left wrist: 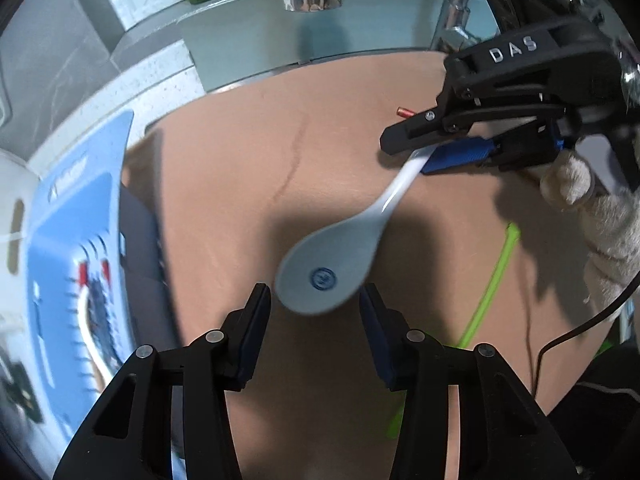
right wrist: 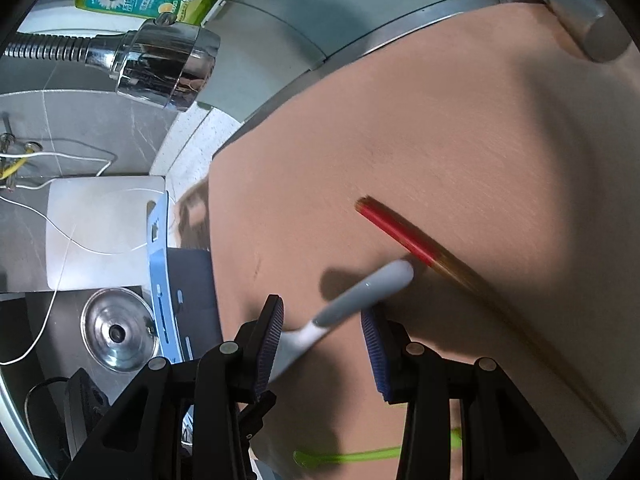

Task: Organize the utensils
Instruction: 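Grasp the white ceramic spoon by its bowl with the left gripper and lift it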

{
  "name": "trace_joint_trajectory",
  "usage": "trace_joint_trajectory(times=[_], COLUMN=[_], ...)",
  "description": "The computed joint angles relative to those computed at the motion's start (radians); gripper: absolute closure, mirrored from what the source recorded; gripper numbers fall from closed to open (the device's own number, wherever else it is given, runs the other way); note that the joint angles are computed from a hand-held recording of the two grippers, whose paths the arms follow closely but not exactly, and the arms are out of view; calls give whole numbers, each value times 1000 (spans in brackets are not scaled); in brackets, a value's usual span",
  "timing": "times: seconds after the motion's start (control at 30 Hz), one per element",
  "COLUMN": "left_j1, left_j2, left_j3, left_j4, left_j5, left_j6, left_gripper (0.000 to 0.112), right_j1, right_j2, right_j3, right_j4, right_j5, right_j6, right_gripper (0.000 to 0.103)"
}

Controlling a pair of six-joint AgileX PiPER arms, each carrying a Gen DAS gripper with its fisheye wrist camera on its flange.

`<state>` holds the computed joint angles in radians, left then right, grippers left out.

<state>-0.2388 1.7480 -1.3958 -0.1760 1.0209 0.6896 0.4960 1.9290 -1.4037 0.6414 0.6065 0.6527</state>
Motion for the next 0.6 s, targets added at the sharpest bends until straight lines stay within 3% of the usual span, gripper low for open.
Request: trace_joint_trajectory(times=[0.33,0.5,0.6], left_j1=[-55,-27,-13], left_j2=[113,168,196], left_j3=[-105,-183,-222], left_j4=[91,34,8], left_j5=[85,156,190], left_j6=[107,114,116], left_gripper=[67,67,70], right_j1=[6,20,20], right_j2=[9,4,10], right_j3=[-13,-9,-15], right_j4=[-8,-42,-46], right_j5=[-10,-21,-26], right_j6=[10,42,51], right_gripper=[66,67,77])
